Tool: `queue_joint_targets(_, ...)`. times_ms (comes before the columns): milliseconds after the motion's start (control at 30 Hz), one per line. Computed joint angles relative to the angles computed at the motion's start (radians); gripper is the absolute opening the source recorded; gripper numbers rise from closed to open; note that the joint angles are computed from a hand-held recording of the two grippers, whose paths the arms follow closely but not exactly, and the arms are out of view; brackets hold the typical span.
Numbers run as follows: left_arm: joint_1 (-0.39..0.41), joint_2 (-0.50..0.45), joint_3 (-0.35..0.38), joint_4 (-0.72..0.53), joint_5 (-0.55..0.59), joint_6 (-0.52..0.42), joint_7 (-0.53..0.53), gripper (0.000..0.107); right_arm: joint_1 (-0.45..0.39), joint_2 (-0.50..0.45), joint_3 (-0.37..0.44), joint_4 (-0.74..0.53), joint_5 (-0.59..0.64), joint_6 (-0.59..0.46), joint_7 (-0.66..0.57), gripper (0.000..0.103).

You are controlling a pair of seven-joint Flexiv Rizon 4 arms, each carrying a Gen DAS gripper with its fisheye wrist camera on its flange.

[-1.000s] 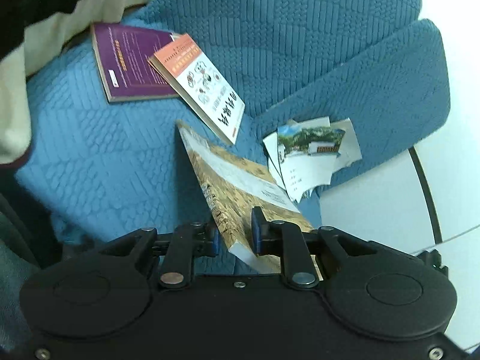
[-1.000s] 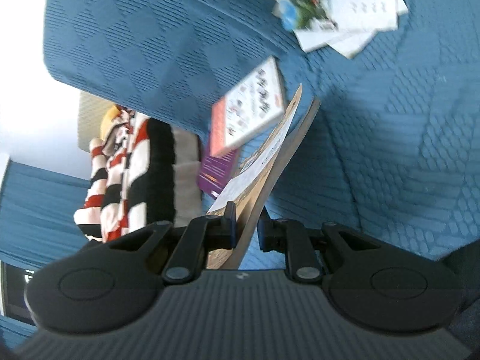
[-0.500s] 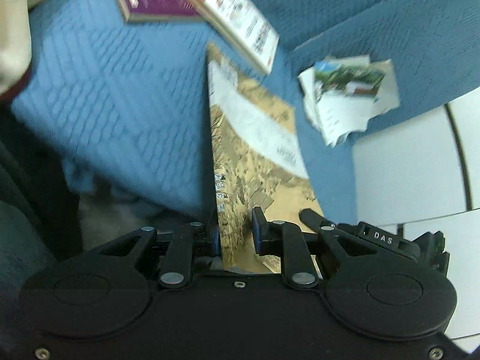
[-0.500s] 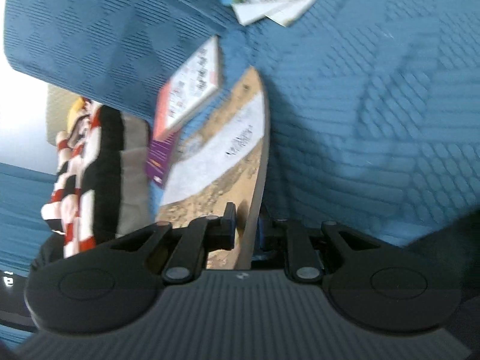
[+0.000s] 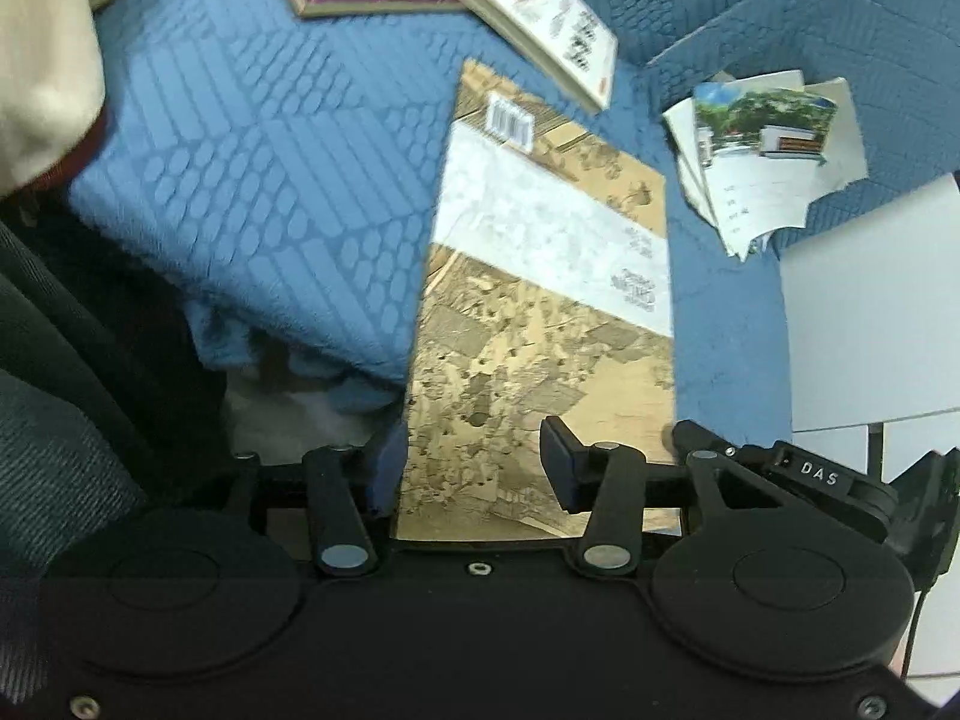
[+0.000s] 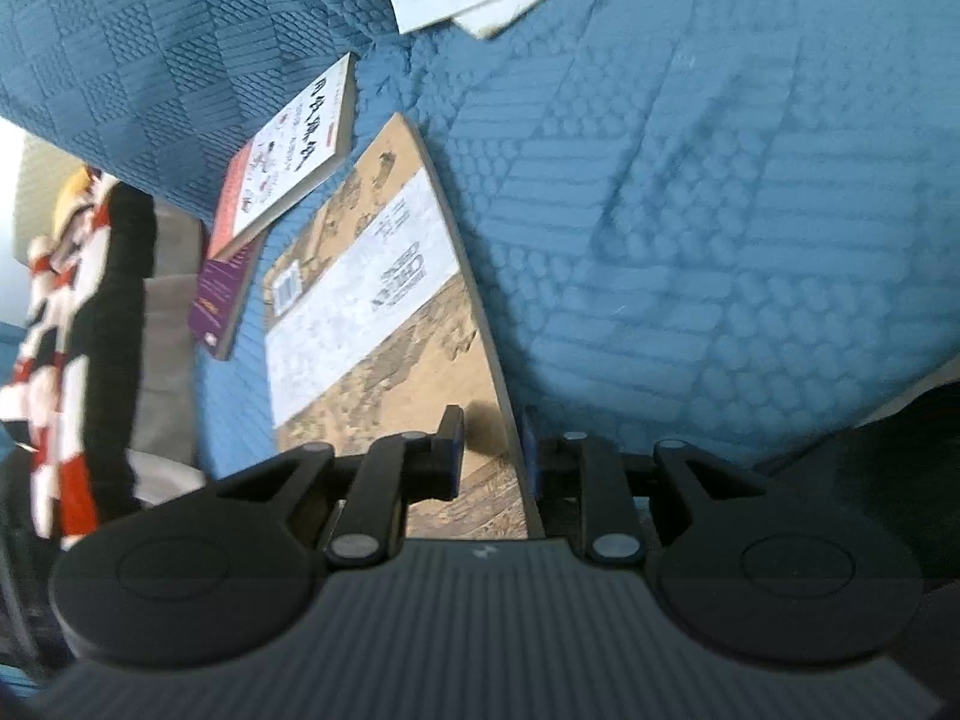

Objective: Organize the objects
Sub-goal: 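Lay the tan book flat on the seat and open the left tool, then withdraw the left tool and move toward the orange-and-white book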

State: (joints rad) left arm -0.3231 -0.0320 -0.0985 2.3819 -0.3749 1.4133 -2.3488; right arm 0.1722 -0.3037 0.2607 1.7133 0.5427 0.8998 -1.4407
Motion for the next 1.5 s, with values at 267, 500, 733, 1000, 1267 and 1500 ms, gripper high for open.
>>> queue_joint_targets(267, 0.053, 0.099, -0.007, -0.159, 0.559, -0.176, -0.350, 0.047, 0.010, 0.097, -0.005, 0.028, -0.042, 0.122, -0.081, 0.024)
queue_joint_targets(500, 0.085, 0.191, -0.077, -0.264, 0.760, -0.302, -0.451, 0.052, 0.032, 0.200, -0.005, 0.039, 0.007, 0.198, -0.208, 0.024)
queue_joint_targets(733, 0.104, 0.264, -0.132, -0.320, 0.830, -0.380, -0.469, 0.056, 0.088, 0.307, -0.020, 0.090, 0.066, 0.250, -0.317, 0.024)
queue_joint_targets(1000, 0.112, 0.325, -0.185, -0.339, 0.860, -0.449, -0.472, 0.066, 0.167, 0.398, -0.046, 0.178, 0.057, 0.300, -0.334, 0.024)
queue_joint_targets(1267, 0.123, 0.373, -0.227, -0.332, 0.881, -0.499, -0.481, 0.080, 0.218, 0.443, -0.046, 0.284, -0.052, 0.386, -0.236, 0.024)
queue_joint_targets(1500, 0.118, 0.391, -0.228, -0.307, 0.860, -0.497, -0.481, 0.094, 0.246, 0.455, -0.054, 0.331, -0.124, 0.408, -0.158, 0.024)
